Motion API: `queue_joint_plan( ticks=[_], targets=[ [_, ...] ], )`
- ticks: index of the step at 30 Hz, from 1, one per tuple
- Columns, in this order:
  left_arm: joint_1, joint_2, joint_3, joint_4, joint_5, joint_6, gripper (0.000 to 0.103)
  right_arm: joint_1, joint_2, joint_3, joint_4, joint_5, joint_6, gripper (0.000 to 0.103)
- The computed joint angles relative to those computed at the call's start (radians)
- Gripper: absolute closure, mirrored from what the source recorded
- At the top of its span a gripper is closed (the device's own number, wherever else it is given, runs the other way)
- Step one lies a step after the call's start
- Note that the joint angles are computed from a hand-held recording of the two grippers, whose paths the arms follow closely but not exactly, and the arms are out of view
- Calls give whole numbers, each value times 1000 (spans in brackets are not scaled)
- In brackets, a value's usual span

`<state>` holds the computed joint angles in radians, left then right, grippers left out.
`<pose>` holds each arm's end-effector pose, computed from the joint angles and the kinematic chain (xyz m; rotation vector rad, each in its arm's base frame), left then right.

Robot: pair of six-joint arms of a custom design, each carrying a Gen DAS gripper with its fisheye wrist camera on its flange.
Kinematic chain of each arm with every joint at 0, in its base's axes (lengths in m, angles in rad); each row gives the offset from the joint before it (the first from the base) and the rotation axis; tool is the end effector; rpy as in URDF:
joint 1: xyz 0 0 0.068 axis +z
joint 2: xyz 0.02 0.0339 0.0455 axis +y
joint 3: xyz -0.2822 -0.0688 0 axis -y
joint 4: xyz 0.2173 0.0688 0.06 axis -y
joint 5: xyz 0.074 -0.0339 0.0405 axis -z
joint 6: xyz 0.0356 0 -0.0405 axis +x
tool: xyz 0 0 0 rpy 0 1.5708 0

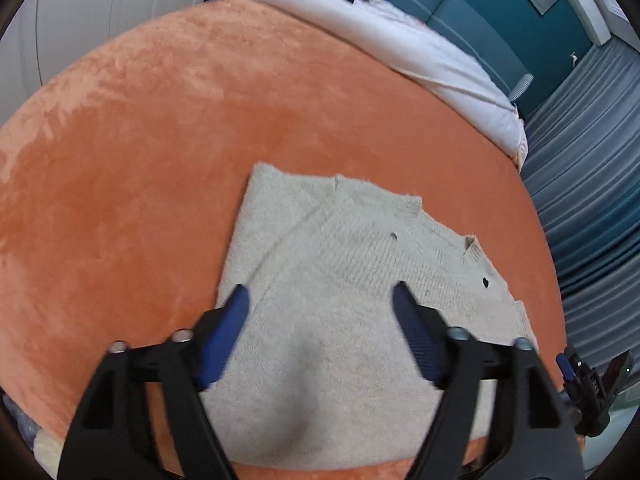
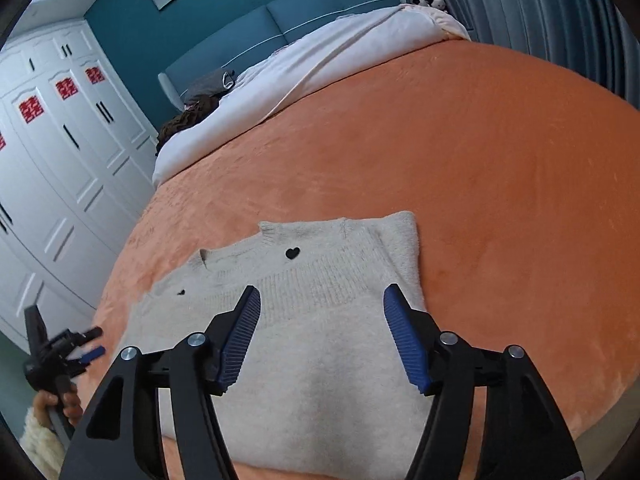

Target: Fold small clothes

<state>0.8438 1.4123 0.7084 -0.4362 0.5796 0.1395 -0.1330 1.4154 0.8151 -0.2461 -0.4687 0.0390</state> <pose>0.1630 0.1539 0.2030 -0.7007 2.3739 -0.3942 0.2595 -0.0185 0.2399 -0.0100 2.3606 0.5188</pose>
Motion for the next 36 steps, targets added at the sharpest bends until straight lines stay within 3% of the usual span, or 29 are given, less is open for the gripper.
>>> queue_joint_plan(
  ticks=[2, 6, 9, 10, 12, 13, 14, 15, 18, 20, 23, 27, 31, 33, 34, 35, 36],
  targets=[
    [-26, 19, -1, 29, -22, 24, 20, 1, 41, 13, -5, 22, -34, 39],
    [-121, 157, 47, 107, -87, -10, 19, 30, 163, 67, 11, 65, -16, 37],
    [-157, 320, 143, 69, -62, -14, 21, 57, 259, 114, 18, 106, -7, 37],
    [-168, 353, 166, 56, -55, -7, 26, 71, 295, 135, 13, 119, -6, 36],
    [-189, 363, 180, 36, -32, 56, 54, 90, 341, 163, -1, 133, -37, 39],
    [-203, 363, 191, 7, -31, 98, 83, 98, 353, 168, -5, 137, -49, 57],
    [-209, 355, 193, -13, -24, 120, 93, 99, 355, 169, -15, 136, -62, 71],
    [-212, 322, 173, -8, -25, 122, 93, 102, 358, 176, -37, 130, -78, 97],
    [-188, 188, 155, -27, -3, 139, 94, 76, 267, 153, -31, 50, -77, 98],
    [-153, 134, 217, -98, 52, 134, 94, 51, 187, 178, -43, 4, -61, 98],
    [-150, 138, 336, -138, 47, 98, 94, 2, 161, 289, -61, -67, -6, 98],
    [-207, 289, 415, -76, -54, 21, 93, 22, 334, 421, -57, 33, -2, 98],
    [-299, 490, 367, 36, -255, -24, 92, 67, 615, 529, -130, 146, -9, 98],
    [-294, 451, 268, 162, -245, -54, 89, 74, 604, 468, -66, 169, 6, 96],
    [-292, 421, 256, 158, -249, -66, 84, 70, 573, 440, -48, 163, 17, 91],
    [-298, 383, 253, 127, -282, -72, 76, 68, 522, 402, -35, 163, 32, 90],
    [-308, 327, 239, 107, -323, -66, 75, 72, 460, 356, -17, 186, 40, 90]
  ],
)
